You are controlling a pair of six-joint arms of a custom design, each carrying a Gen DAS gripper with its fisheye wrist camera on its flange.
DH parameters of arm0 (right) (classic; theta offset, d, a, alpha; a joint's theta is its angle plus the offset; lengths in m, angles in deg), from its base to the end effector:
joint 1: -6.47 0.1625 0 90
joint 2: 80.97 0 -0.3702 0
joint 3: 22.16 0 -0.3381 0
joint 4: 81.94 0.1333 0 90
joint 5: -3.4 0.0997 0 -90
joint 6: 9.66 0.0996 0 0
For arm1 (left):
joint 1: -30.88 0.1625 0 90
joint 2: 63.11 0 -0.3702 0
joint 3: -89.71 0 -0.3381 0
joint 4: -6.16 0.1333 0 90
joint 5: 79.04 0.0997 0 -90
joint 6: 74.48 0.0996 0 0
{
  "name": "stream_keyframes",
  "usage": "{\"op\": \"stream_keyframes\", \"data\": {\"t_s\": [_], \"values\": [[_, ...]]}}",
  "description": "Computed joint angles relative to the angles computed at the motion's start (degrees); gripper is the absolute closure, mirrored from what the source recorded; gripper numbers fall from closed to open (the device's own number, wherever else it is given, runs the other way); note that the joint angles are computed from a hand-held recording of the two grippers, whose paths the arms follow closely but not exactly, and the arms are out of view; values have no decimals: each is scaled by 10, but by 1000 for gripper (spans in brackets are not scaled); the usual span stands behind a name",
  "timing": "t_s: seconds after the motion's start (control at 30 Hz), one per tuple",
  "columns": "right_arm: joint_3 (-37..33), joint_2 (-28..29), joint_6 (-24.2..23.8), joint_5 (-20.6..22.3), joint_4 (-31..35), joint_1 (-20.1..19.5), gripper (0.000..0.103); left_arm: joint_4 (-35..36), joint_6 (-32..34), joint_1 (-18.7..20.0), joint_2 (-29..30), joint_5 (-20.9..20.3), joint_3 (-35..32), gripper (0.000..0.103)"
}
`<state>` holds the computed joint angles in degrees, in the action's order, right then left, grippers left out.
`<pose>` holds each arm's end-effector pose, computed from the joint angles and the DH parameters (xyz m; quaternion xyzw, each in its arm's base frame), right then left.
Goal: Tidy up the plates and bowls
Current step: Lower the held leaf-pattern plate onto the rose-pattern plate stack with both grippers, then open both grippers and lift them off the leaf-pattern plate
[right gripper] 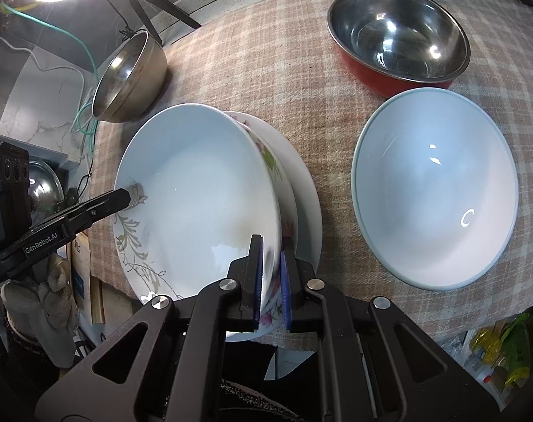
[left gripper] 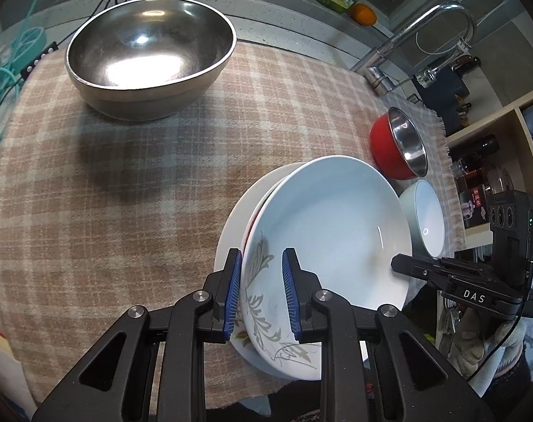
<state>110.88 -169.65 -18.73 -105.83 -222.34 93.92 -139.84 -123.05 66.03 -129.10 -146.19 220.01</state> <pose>0.0844 -0.3634 0.2132 0.0472 -0.9835 0.0348 0.1712 -0.2138 -0.3609 0.0908 0.0679 0.9754 -0.1111 0.1782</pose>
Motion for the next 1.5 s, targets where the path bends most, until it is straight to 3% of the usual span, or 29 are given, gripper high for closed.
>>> {"op": "stream_keyframes", "data": {"t_s": [0.27, 0.47, 0.57, 0.7, 0.87, 0.93, 0.97, 1.0, 1.07, 1.13, 1.23, 1.33, 1.37, 1.5], "values": [[2, 13, -16, -35, -22, 25, 92, 5, 4, 4, 6, 0, -5, 82], [12, 31, -41, -89, -61, 58, 91, 9, 8, 4, 10, 1, -9, 82], [17, 41, -50, -116, -83, 73, 84, 5, 14, 6, 11, 1, -10, 82], [23, 45, -59, -118, -96, 74, 76, 10, 22, 1, 16, 9, -15, 82], [23, 37, -60, -109, -95, 68, 76, 1, 22, 5, 13, 2, -11, 82], [25, 40, -64, -116, -109, 73, 60, -1, 23, 5, 12, 2, -10, 82], [27, 40, -65, -119, -120, 76, 44, -1, 22, 6, 11, -1, -9, 82], [29, 37, -66, -115, -128, 76, 36, -4, 21, 8, 9, -4, -9, 82], [28, 32, -64, -106, -128, 77, 35, -6, 22, 8, 7, -8, -7, 73], [25, 28, -63, -98, -127, 77, 31, -5, 19, 7, 3, -8, -5, 55], [25, 16, -61, -75, -128, 74, 23, 6, 20, -4, -1, 0, -3, 39], [25, 10, -61, -59, -129, 78, 20, 19, 11, -19, -8, 24, 4, 39], [23, 10, -60, -53, -130, 81, 16, 17, 8, -18, -10, 24, 7, 39], [16, 9, -55, -33, -127, 90, 15, 7, -10, -12, -28, 27, 19, 39]]}}
